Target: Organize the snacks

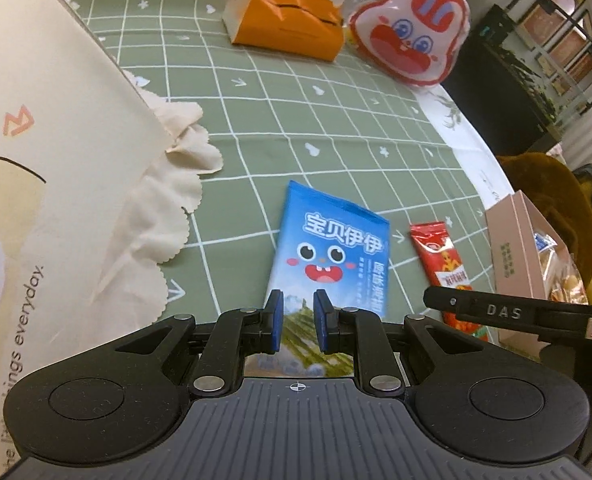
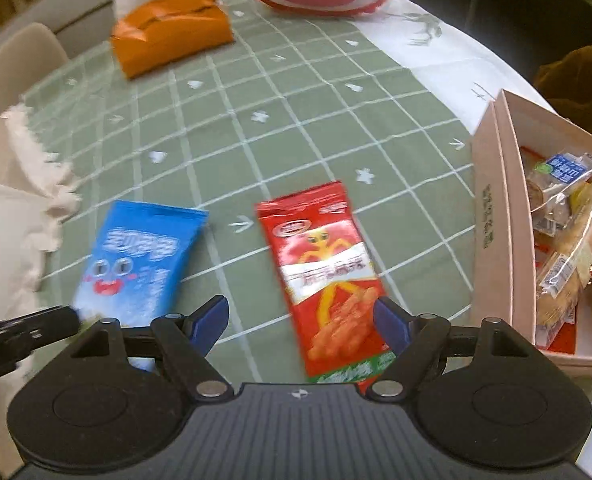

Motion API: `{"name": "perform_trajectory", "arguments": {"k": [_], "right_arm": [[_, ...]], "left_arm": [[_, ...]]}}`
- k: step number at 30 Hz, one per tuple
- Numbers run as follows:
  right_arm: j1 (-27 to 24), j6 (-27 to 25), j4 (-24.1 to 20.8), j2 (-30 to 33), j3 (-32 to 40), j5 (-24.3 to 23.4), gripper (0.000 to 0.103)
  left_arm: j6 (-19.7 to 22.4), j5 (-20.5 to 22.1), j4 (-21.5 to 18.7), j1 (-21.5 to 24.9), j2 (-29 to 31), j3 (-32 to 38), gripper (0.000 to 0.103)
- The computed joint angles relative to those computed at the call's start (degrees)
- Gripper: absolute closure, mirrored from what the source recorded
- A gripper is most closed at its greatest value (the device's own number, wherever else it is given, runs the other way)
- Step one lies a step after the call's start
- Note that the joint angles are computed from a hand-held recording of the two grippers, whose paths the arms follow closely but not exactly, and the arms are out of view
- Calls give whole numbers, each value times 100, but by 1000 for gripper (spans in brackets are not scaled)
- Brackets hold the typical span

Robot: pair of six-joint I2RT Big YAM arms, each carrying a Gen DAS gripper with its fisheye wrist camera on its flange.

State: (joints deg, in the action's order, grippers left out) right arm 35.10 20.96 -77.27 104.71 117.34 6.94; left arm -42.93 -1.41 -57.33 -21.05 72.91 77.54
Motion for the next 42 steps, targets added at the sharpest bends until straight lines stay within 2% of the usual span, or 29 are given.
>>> {"name": "perform_trajectory", "arguments": {"k": [5, 6, 8, 9, 15, 22, 29, 32, 37, 42], "right_arm": [[-95, 207, 184, -133, -303, -67, 23], [-97, 200, 221, -183, -370, -61, 26], [-71, 121, 273, -297, -516, -20, 41], [-58, 45, 312, -372, -613, -26, 45], [-5, -60, 408, -880, -1216, -331, 47], [-18, 122, 413, -1460, -1851, -712, 47], [-13, 360, 500, -2007, -2477, -576, 46], [-48, 388, 544, -2158, -2651, -580, 44], [-112, 524, 539, -2287, -2744, -638, 42], [34, 438, 666, -2154, -2439, -540, 30]], "left_arm": [[91, -33, 135, 20, 54, -14, 84], [132, -50, 160, 17, 69, -10, 84], [235, -84, 212, 6, 94, -5, 84], [283, -68, 246, 3, 102, -13, 84], [704, 52, 289, -107, 175, 34, 84], [1213, 238, 265, -431, 198, 53, 84], [1410, 733, 261, -781, 182, 43, 83], [1329, 653, 252, -885, 217, 111, 83], [852, 344, 314, -897, 135, 144, 83], [240, 10, 168, -731, -29, 122, 83]]}}
